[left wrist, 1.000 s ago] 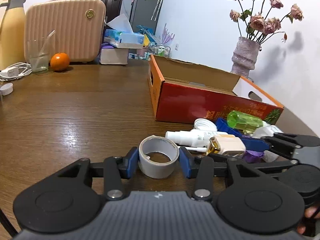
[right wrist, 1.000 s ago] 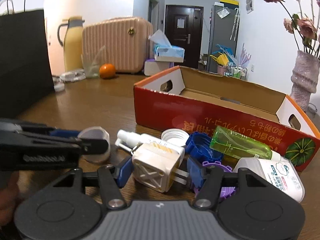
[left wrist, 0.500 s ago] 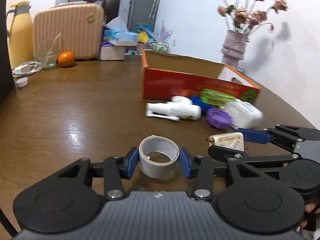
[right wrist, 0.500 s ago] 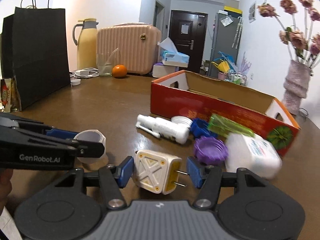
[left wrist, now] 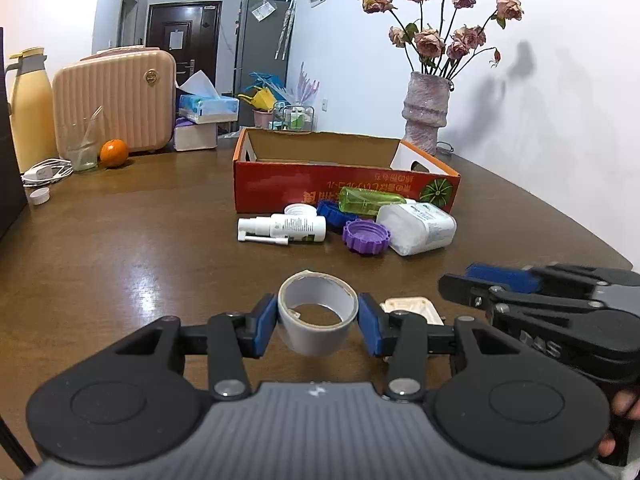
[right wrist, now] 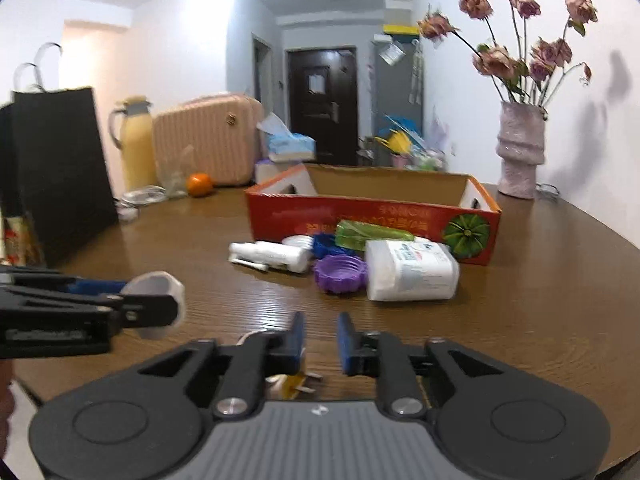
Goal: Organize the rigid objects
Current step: 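Lift the tape roll with the left gripper while the right gripper lifts the white plug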
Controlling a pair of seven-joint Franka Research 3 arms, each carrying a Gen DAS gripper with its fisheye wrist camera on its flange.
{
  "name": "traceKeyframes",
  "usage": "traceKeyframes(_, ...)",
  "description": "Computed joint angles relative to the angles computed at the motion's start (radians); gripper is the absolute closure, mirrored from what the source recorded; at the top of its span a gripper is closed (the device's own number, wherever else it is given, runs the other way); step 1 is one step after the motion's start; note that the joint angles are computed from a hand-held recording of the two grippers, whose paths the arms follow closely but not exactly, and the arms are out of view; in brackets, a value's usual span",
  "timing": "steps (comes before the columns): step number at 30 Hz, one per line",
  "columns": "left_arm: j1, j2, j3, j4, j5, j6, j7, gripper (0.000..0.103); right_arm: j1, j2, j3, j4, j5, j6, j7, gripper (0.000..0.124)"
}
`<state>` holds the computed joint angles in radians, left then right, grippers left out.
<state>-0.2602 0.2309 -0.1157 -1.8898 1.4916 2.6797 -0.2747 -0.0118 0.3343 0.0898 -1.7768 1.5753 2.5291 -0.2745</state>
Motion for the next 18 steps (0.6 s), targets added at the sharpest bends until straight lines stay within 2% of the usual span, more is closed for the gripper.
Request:
traceKeyframes(1, -0.002, -0.003, -0.001, -0.004, -0.002, -0.003, 0.004, 0.059, -0.010, -0.011, 0.003, -0.016, 0.017, -0.028, -0.031, 0.064)
traceKeyframes(2, -0.003, -0.006, -0.002, -0.009, -0.003, -0.007, 0.006, 0.059, -0.013, -0.019, 0.002, -0.030, 0.021, -0.049, -0.056, 0.054)
traceKeyframes(7, -0.001, -0.011, -0.004, -0.020, -0.014, -0.020, 0.011, 0.059, 0.020, -0.014, -0.003, -0.047, -0.014, -0.013, -0.088, 0.053)
traceKeyframes(11, 0.006, -0.010, -0.003, -0.029, -0.024, -0.012, 0.011, 0.059, 0.037, 0.023, 0.006, -0.022, -0.030, 0.024, -0.150, 0.041)
traceKeyframes(15, 0.016, -0.002, 0.003, -0.029, -0.047, -0.001, 0.024, 0.059, 0.049, 0.084, 0.015, 0.053, -0.129, 0.064, -0.094, 0.043)
traceKeyframes(18, 0.022, 0.007, 0.010, -0.026, -0.061, 0.007, 0.029, 0.059, 0.052, 0.128, 0.033, 0.115, -0.190, 0.106, 0.029, 0.061)
